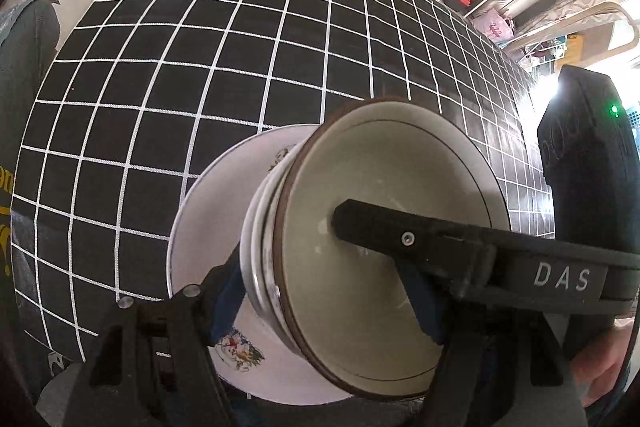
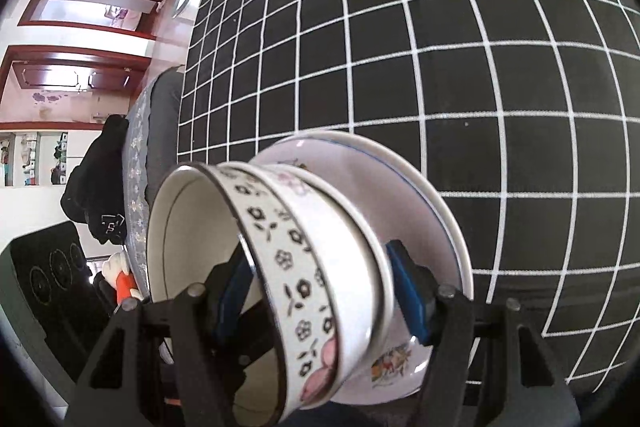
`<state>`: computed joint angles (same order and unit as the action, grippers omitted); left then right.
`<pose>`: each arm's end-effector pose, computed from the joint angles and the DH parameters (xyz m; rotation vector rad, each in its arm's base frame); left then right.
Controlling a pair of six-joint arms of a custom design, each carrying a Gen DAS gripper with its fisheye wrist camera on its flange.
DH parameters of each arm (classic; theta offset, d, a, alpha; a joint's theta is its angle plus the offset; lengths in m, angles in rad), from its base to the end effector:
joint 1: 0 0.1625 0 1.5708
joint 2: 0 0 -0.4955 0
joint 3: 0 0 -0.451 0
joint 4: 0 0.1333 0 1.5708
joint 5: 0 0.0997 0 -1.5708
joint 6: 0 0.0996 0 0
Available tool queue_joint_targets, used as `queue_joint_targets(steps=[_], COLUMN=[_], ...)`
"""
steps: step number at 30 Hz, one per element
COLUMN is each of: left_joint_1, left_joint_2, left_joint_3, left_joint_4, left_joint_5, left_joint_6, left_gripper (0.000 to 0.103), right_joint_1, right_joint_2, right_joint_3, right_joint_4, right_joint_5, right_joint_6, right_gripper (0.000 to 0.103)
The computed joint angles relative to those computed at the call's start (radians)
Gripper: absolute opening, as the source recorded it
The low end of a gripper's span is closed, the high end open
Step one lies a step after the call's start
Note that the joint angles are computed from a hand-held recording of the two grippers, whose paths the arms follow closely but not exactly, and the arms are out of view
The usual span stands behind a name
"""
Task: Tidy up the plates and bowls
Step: 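Carry the bowl stack over the plate stack and lower it onto the plates, then open both grippers and pull them back from the bowl stack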
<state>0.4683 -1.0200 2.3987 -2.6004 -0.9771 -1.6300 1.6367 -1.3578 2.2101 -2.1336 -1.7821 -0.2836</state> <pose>-0.2813 -0.3541 0.0303 -0.5431 2.5496 -0.6864 0.1431 -0.4609 0.1855 0.5538 -2.8766 -0.4582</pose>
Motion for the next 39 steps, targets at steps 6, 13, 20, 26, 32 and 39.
queue_joint_targets(steps=[6,13,20,26,32,39], left_joint_1=[-0.028,-0.066,-0.105,-0.144,-0.201,-0.304], left_joint_2=[-0.015,-0.022,-0.046,-0.085,-0.12,-0.06], left_joint_3=[0.038,0.059,0.019,0.022,-0.024,-0.166], left_joint_4=[-0.019,0.003,0.168,0.246,0.401,0.712], left_joint_5=[0.004,0.007,0.024,0.029,0.045,0.089], left_joint_6=[-0.022,-0.063,-0.119,-0.2,-0.255,-0.338], left_gripper=[0.07,0.069,0.069,0.069,0.069,0.069], right_joint_1=[-0.013,-0.016,0.001,0.005,0.009,0.029], right_joint_2=[-0.007,-0.036,-0.077,-0.126,-0.186,-0.303], right_joint_3=[0.005,0.009,0.006,0.022,0.032,0.067], right_joint_4=[-0.001,-0.011,-0.007,-0.025,-0.014,-0.045], right_joint_5=[0.017,0.008,0.018,0.009,0.027,0.032], right_joint_6=[-0.012,-0.041,-0.066,-0.093,-0.112,-0.208], right_gripper=[0.068,0.067,0.068,0.068,0.068,0.068])
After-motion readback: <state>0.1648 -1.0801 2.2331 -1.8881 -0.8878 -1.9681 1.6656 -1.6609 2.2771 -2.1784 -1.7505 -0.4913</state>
